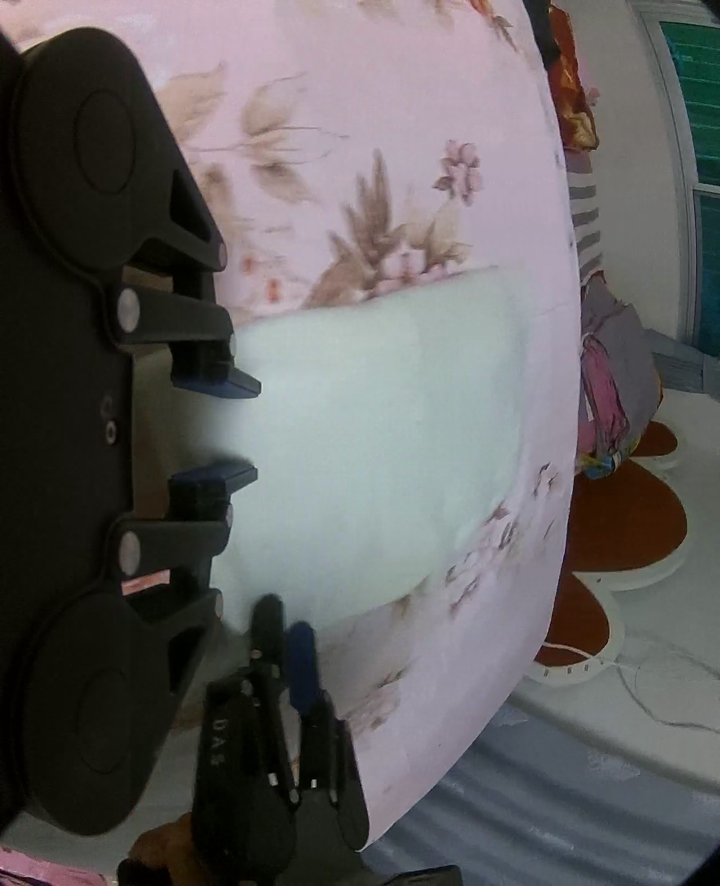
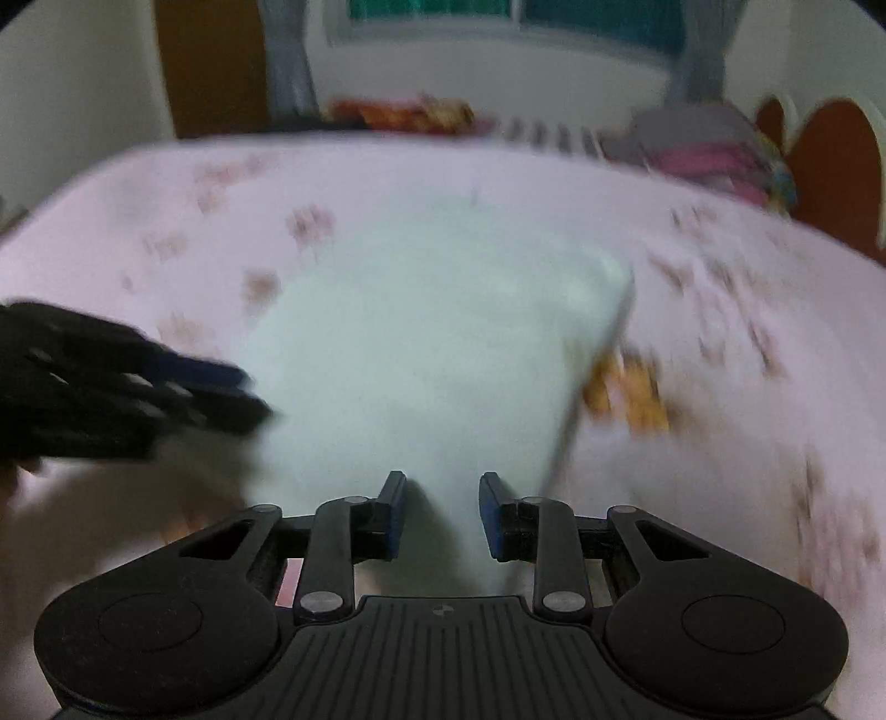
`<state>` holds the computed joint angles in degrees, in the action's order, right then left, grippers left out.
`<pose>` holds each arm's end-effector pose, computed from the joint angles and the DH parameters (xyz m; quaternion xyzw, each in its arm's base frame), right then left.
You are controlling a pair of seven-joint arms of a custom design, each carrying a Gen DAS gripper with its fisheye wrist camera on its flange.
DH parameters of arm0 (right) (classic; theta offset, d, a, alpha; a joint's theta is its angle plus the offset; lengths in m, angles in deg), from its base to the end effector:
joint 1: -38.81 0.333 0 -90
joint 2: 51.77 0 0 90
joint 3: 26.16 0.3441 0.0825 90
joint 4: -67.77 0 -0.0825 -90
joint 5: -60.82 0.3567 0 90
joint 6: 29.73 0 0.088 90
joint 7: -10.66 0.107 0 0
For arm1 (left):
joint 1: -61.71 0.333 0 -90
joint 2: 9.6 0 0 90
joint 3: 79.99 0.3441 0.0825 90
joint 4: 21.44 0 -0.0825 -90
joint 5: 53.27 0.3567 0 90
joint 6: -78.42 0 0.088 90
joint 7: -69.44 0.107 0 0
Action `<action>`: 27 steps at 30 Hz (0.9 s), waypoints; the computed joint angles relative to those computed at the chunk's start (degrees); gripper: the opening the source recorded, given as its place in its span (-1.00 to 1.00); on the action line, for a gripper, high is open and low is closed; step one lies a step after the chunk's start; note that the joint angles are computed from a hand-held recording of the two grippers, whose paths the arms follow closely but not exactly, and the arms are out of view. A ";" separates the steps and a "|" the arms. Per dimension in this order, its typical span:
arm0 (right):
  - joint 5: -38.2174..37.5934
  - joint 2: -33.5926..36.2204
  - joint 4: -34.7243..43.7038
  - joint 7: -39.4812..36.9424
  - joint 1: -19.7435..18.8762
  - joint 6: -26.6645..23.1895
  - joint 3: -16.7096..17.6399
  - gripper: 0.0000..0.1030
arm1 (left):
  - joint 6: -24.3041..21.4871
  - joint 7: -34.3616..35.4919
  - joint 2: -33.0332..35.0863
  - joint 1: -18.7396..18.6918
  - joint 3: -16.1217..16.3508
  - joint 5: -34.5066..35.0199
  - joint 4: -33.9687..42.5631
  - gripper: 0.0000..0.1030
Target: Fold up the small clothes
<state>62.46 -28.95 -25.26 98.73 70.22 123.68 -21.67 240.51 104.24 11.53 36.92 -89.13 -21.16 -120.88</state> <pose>0.5741 0.4027 0.5064 -0.8420 0.4321 -0.1306 0.2956 0.5602 -0.3899 0.4896 -0.6324 0.6758 -0.3467 0.1520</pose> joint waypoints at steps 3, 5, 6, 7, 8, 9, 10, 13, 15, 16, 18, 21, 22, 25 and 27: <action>-4.70 -1.84 -3.90 5.88 2.77 2.26 -3.31 -0.43 | 0.12 0.06 -1.13 0.00 -0.12 0.33 -1.56 -0.53; -5.74 -2.22 -4.12 8.81 3.01 1.56 -3.55 -0.43 | 0.01 0.75 -1.28 0.51 -0.70 -0.43 -1.73 -0.51; -6.11 -2.14 -4.18 9.79 2.92 1.75 -3.48 -0.43 | -0.31 1.66 -1.38 0.87 -1.10 -0.95 -1.64 -0.49; -6.27 -2.11 -4.39 10.57 2.77 2.06 -3.32 -0.43 | -0.52 2.37 -1.55 1.16 -1.50 -1.59 -1.72 -0.49; -6.20 -1.96 -4.01 11.20 2.56 1.63 -3.11 -0.43 | -0.56 3.15 -1.70 1.71 -1.93 -2.62 -1.67 -0.47; -6.14 -1.86 -3.35 11.40 2.31 0.69 -2.84 -0.43 | 0.15 2.94 -2.28 1.91 -1.87 -3.08 -2.33 -0.33; -6.40 -2.20 -3.34 12.01 2.30 0.13 -2.85 -0.43 | 1.32 0.99 -3.06 1.27 -0.61 -1.81 -3.28 0.02; -6.29 -4.13 -5.00 19.01 2.09 3.88 -3.79 -0.29 | 0.18 -13.43 -4.03 -3.77 6.86 11.11 -2.31 0.87; 1.83 -3.74 -4.72 18.22 -2.07 6.76 -0.38 0.64 | 1.50 -13.05 -2.75 -0.80 5.06 9.04 -0.87 0.79; 5.10 -3.16 -4.34 17.55 -3.59 8.49 0.84 0.65 | 1.12 -12.72 -1.67 0.45 4.22 7.62 0.46 0.74; 9.17 -0.78 -0.93 16.83 -5.28 8.50 1.84 0.64 | -0.71 -11.07 0.35 2.40 2.60 4.19 3.11 0.63; 15.02 4.16 6.03 14.48 -7.99 6.22 4.07 0.42 | -0.44 -8.50 3.20 4.91 0.60 -1.59 6.01 0.60; 17.08 6.07 8.73 13.62 -8.94 4.93 4.92 0.34 | -0.28 -7.92 3.92 5.36 0.25 -3.24 6.72 0.58; 24.07 10.40 14.19 9.96 -12.02 2.63 8.05 0.23 | -1.92 -4.60 6.82 6.37 -0.81 -7.55 10.53 0.56; 27.12 12.47 16.84 7.95 -13.12 1.09 8.93 0.23 | -3.37 -2.70 8.67 6.19 -0.83 -9.09 13.24 0.56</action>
